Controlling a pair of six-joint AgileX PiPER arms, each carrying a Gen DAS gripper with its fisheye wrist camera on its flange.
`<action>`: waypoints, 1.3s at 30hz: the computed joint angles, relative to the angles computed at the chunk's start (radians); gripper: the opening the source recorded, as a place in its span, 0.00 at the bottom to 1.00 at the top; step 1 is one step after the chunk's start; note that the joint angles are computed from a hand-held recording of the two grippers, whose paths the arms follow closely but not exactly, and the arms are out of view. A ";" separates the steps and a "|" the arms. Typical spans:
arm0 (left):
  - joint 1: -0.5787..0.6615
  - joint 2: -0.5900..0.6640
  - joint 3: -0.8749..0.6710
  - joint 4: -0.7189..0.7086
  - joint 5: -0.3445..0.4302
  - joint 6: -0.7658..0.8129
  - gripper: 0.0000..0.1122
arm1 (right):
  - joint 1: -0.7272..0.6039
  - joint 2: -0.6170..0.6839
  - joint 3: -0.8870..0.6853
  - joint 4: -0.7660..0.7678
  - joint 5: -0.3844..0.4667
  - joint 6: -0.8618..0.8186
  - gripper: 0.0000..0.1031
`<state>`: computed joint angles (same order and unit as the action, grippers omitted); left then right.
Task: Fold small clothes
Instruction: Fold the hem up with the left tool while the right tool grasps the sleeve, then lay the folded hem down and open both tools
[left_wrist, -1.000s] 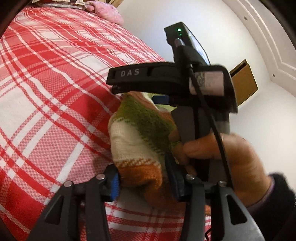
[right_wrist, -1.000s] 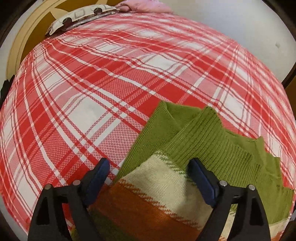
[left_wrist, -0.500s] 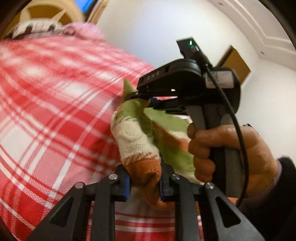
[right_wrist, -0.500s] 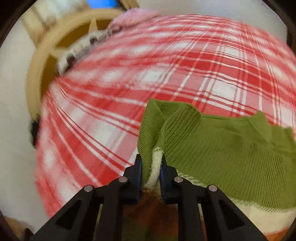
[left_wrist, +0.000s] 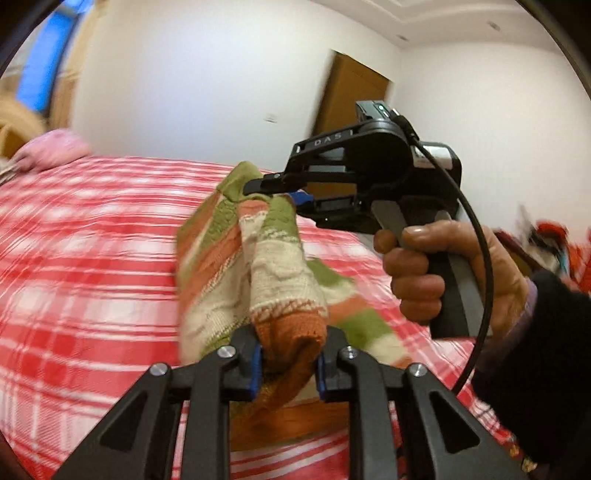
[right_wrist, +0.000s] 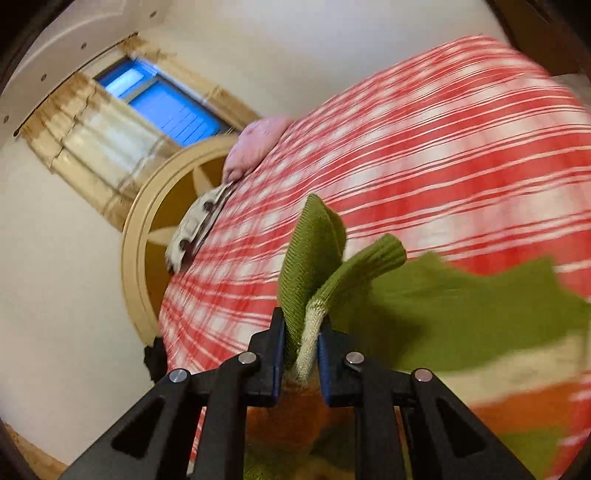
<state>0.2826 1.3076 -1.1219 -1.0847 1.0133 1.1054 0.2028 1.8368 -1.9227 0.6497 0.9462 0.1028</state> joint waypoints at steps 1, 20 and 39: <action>-0.047 -0.001 0.004 0.013 -0.017 -0.003 0.20 | -0.042 -0.046 0.086 0.034 -0.020 -0.047 0.15; -0.520 0.053 0.025 0.395 -0.212 -0.233 0.27 | -0.240 -0.192 0.581 0.107 -0.183 -0.236 0.15; 0.072 0.112 -0.050 0.261 0.111 -0.157 0.77 | 0.363 -0.719 0.862 -0.836 -0.128 0.646 0.70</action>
<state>0.3545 1.4200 -1.1719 -0.8240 1.1245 0.9482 0.5658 1.1181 -1.0609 -0.1859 0.8182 0.7491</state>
